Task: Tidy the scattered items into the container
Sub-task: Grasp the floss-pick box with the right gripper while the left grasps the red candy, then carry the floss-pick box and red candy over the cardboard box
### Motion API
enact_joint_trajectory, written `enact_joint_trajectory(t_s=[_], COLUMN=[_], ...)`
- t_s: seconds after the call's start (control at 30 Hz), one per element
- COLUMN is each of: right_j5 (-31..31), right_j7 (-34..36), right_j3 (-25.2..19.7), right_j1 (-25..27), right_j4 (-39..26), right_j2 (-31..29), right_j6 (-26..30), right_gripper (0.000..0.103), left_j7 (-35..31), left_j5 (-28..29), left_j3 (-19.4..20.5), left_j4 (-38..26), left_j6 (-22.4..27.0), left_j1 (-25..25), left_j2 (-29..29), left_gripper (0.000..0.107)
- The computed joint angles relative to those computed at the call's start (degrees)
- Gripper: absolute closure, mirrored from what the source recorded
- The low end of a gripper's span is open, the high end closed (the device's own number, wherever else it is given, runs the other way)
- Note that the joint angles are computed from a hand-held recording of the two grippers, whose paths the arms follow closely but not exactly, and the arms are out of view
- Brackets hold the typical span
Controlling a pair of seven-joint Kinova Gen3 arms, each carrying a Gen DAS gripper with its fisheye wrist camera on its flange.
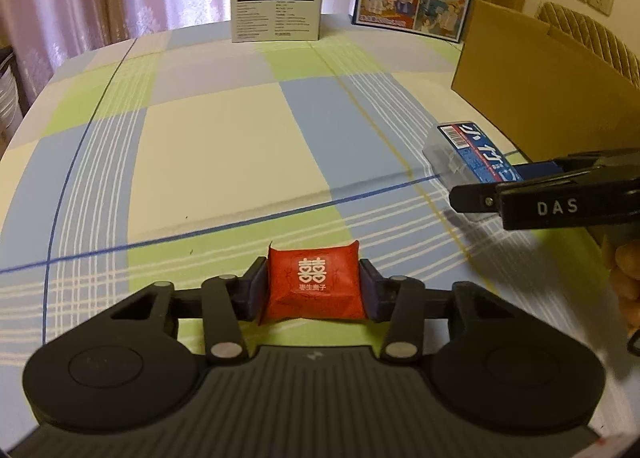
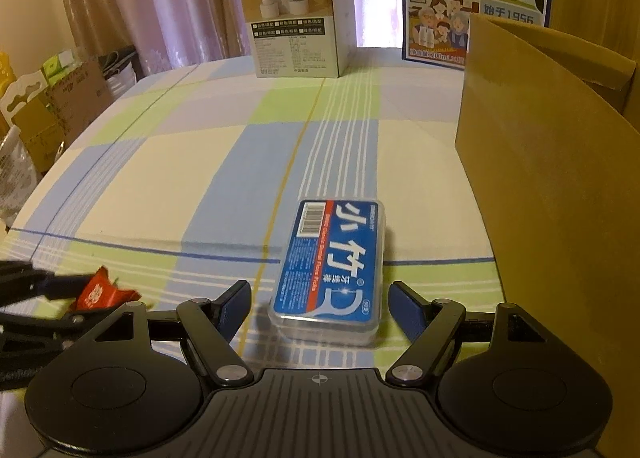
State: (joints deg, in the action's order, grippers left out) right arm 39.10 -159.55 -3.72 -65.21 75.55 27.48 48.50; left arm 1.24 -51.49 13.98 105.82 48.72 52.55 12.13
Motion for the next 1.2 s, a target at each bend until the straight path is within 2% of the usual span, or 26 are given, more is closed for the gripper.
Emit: enact_joint_trajectory(t_s=[0.27, 0.3, 0.33, 0.37, 0.67, 0.93, 1.2], right_j5=[2.3, 2.6, 2.8, 2.8, 6.2, 6.8, 9.5], right_j7=[-0.6, -0.7, -0.6, 0.0, -2.8, -4.6, -10.5], right_j3=[1.3, 1.5, 1.5, 1.5, 1.8, 0.0, -2.8], right_j1=[-1.2, -1.2, -1.3, -1.3, -2.6, -3.1, -5.0], right_j4=[-0.6, -0.7, -0.8, -1.3, -0.1, 1.8, 5.4], right_j2=[1.7, 1.8, 2.1, 2.4, 0.5, -2.4, -6.5], right_j6=[0.1, -0.1, 0.1, 0.8, -0.2, 0.6, 3.5], right_gripper=[0.033, 0.036, 0.046, 0.049, 0.05, 0.049, 0.049], left_j7=[8.5, 9.4, 10.0, 10.5, 12.6, 13.1, 13.4], left_j5=[-0.9, -0.8, -0.7, -0.8, -1.1, 0.0, 0.8], left_j3=[1.2, 1.4, 1.6, 1.8, 1.8, 2.5, 3.7], left_j4=[-0.4, -0.6, -1.0, -1.5, -3.9, -6.0, -9.6], left_j6=[4.8, 5.5, 6.4, 7.6, 11.2, 15.2, 20.3], left_j1=[4.0, 4.2, 4.7, 5.2, 7.5, 9.5, 12.3], left_j2=[0.1, 0.2, 0.4, 0.8, 2.2, 2.2, 2.2], left_gripper=[0.068, 0.068, 0.068, 0.068, 0.069, 0.069, 0.069])
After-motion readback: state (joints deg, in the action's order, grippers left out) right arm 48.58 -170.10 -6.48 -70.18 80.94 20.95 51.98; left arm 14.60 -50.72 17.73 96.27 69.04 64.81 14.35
